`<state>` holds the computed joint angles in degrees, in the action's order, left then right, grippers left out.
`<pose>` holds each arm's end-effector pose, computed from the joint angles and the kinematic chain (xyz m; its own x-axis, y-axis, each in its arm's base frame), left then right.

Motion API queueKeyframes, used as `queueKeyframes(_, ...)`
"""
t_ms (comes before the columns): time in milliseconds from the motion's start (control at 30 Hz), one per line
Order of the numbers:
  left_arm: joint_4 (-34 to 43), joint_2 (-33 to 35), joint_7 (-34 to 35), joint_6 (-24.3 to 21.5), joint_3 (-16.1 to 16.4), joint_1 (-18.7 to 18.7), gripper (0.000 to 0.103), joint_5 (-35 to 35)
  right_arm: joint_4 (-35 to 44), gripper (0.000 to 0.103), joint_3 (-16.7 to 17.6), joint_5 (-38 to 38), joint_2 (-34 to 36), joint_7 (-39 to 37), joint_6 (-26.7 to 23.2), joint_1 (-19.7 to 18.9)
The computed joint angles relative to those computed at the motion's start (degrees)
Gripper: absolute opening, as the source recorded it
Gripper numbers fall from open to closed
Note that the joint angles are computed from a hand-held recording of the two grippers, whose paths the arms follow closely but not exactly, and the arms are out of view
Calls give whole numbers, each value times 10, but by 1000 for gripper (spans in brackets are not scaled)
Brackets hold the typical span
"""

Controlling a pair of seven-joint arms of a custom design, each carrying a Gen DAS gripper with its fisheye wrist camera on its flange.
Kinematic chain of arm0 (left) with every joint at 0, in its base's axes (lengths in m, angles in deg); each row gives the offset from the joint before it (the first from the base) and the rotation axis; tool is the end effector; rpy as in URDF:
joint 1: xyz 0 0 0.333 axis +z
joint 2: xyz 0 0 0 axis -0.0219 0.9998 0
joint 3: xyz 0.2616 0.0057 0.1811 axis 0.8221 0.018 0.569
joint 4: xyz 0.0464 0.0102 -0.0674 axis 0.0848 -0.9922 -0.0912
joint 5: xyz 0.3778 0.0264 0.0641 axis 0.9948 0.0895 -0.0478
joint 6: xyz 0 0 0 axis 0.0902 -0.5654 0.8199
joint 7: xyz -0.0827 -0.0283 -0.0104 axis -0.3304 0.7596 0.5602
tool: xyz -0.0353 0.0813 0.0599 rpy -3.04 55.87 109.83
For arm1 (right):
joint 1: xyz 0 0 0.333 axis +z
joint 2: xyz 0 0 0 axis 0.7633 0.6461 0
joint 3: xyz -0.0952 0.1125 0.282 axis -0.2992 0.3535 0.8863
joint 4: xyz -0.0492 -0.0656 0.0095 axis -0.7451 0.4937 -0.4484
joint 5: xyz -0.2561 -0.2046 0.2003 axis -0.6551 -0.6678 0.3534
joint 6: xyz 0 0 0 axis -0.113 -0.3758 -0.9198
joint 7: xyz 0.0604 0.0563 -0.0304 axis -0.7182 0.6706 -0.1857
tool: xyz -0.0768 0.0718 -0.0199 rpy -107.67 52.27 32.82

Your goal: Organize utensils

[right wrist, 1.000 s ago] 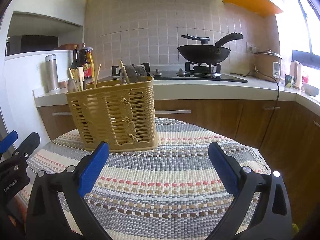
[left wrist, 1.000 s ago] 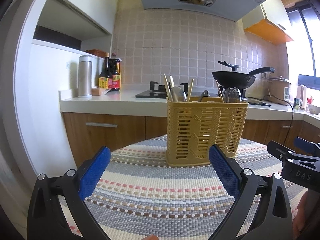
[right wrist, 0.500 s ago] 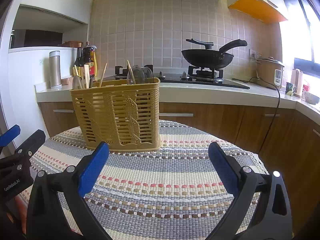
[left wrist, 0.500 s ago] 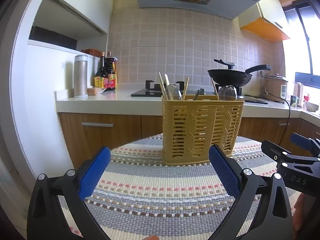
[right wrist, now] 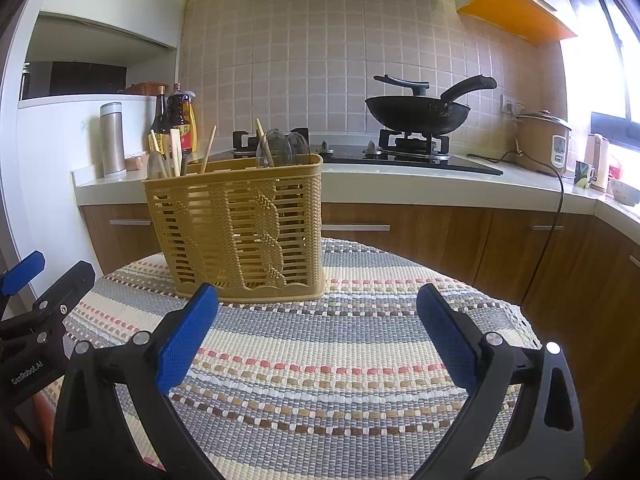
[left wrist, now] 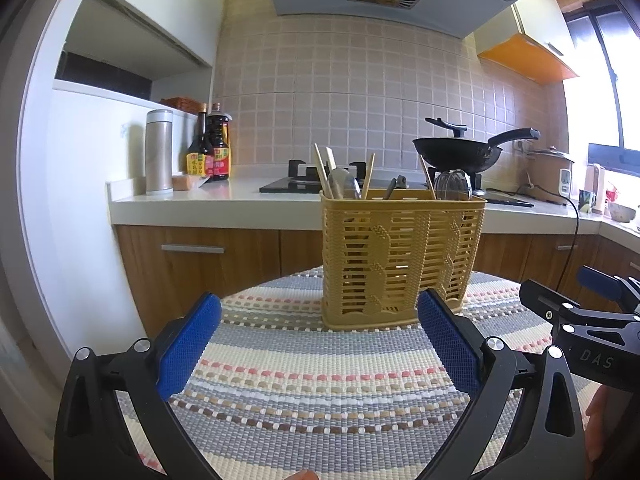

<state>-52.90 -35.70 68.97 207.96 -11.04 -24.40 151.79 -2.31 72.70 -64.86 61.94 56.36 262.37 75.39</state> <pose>0.6245 -0.3044 0.5067 0.3287 -0.9444 0.0087 -0.2279 -0.0882 -0.9697 0.7016 0.2975 0.5252 0.3586 -0.9303 -0.0764 -0.4337 -0.0936 -0.8962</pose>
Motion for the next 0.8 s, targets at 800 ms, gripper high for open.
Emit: queueKeyframes(800, 1, 1, 1, 2, 1, -1, 95, -2, 7, 95, -10, -9, 3, 20, -10, 5)
